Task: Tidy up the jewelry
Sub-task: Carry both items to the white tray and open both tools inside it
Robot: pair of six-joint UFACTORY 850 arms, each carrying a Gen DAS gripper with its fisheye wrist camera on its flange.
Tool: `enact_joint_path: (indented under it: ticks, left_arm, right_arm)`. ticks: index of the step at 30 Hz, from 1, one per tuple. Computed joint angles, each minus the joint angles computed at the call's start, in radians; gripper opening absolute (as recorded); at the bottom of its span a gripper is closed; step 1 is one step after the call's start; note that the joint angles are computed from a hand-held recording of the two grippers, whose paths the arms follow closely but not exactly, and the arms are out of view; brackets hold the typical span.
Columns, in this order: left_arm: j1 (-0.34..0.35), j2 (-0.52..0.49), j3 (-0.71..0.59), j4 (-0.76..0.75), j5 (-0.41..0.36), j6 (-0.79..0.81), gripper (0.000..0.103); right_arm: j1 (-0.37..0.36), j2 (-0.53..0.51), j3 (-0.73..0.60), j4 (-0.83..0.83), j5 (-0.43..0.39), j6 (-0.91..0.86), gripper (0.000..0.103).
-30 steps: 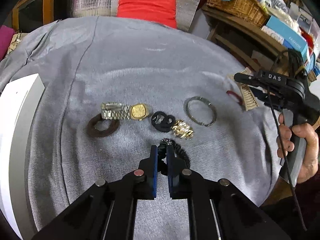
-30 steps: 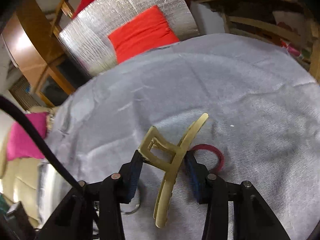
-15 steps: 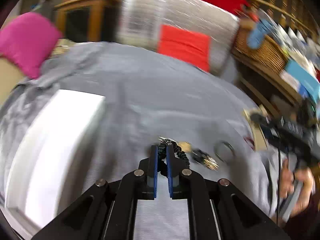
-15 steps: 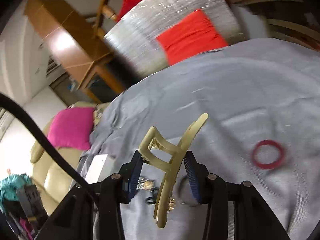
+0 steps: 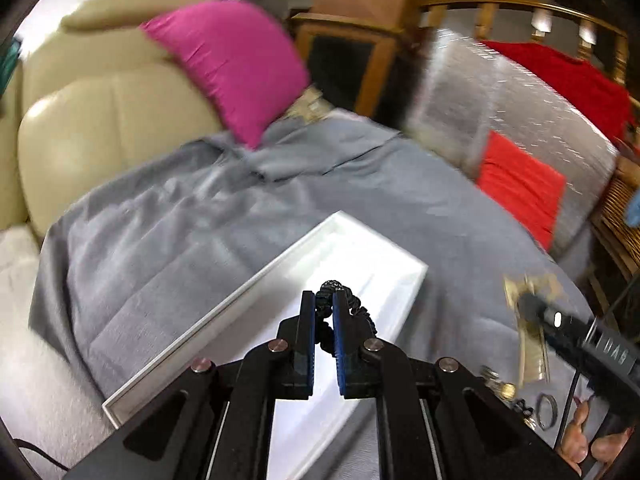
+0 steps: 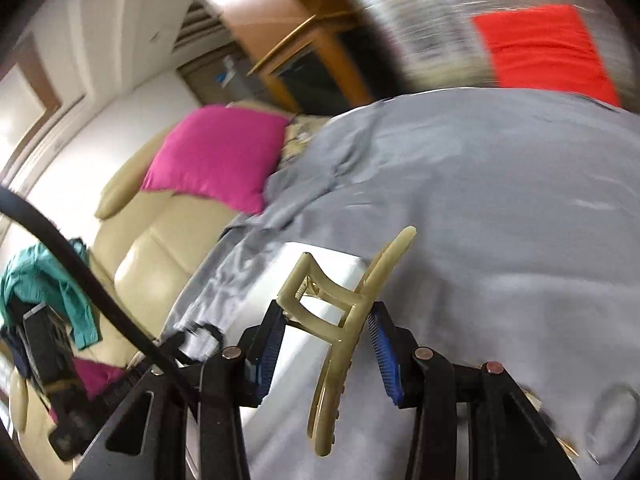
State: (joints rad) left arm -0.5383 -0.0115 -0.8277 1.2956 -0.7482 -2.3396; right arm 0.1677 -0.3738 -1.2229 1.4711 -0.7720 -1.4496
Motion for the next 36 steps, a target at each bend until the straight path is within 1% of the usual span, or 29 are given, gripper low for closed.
enact_joint_path:
  ticks: [2,4,6,7,10,12,15,16,18,20,23,25,26,27,29,31,32,34,35,36]
  left_arm:
    - [0.031,-0.008,0.002,-0.063,0.041,0.019,0.008]
    - [0.069,-0.017,0.01,-0.133,0.094,0.037,0.008]
    - [0.091,-0.018,0.021,-0.184,0.121,0.042,0.008]
    - [0.102,-0.023,0.023,-0.203,0.13,0.046,0.008]
    - [0.117,-0.027,0.026,-0.262,0.136,0.063,0.008]
    - [0.129,-0.024,0.034,-0.292,0.149,0.069,0.008]
    - [0.152,-0.027,0.043,-0.322,0.176,0.082,0.008]
    - [0.156,-0.026,0.046,-0.324,0.187,0.083,0.008]
    - [0.163,-0.027,0.048,-0.31,0.205,0.078,0.008]
    - [0.17,-0.027,0.049,-0.27,0.229,0.056,0.008]
    - [0.179,-0.041,0.042,-0.194,0.273,0.014,0.008]
    - [0.185,-0.061,0.038,-0.134,0.327,-0.02,0.008]
    - [0.191,-0.07,0.037,-0.104,0.363,-0.038,0.008]
    - [0.198,-0.078,0.037,-0.073,0.392,-0.064,0.008]
    - [0.206,-0.09,0.036,-0.025,0.43,-0.098,0.008]
    - [0.208,-0.094,0.037,-0.01,0.437,-0.115,0.008]
    - [0.207,-0.09,0.042,0.021,0.44,-0.15,0.008]
    - [0.203,-0.076,0.05,0.085,0.431,-0.207,0.009]
    - [0.194,-0.07,0.048,0.099,0.411,-0.208,0.01]
    - [0.179,-0.066,0.043,0.099,0.377,-0.188,0.013]
  right_arm:
    - [0.055,-0.051,-0.078,-0.046,-0.002,0.061,0.046]
    - [0.091,-0.09,-0.134,-0.079,-0.007,0.108,0.046]
    - [0.129,-0.148,-0.209,-0.127,-0.017,0.171,0.046]
    - [0.152,-0.189,-0.263,-0.161,-0.027,0.219,0.046]
    - [0.193,-0.249,-0.34,-0.256,-0.041,0.299,0.046]
    - [0.209,-0.285,-0.385,-0.313,-0.055,0.344,0.046]
    - [0.232,-0.335,-0.448,-0.436,-0.054,0.409,0.046]
    - [0.238,-0.341,-0.457,-0.465,-0.048,0.425,0.046]
    - [0.25,-0.343,-0.464,-0.532,-0.007,0.454,0.046]
    - [0.259,-0.346,-0.472,-0.593,0.032,0.48,0.047]
    - [0.261,-0.351,-0.481,-0.649,0.062,0.53,0.047]
    - [0.265,-0.354,-0.485,-0.695,0.085,0.58,0.052]
    - [0.264,-0.353,-0.485,-0.711,0.089,0.601,0.061]
    - [0.26,-0.355,-0.486,-0.709,0.083,0.611,0.067]
    - [0.246,-0.35,-0.478,-0.672,0.067,0.602,0.068]
    - [0.225,-0.332,-0.457,-0.617,0.035,0.577,0.068]
    - [0.214,-0.319,-0.441,-0.576,0.023,0.55,0.068]
    - [0.182,-0.27,-0.38,-0.459,0.009,0.457,0.068]
    - [0.164,-0.244,-0.349,-0.415,0.005,0.416,0.068]
    - [0.151,-0.224,-0.326,-0.39,0.007,0.391,0.068]
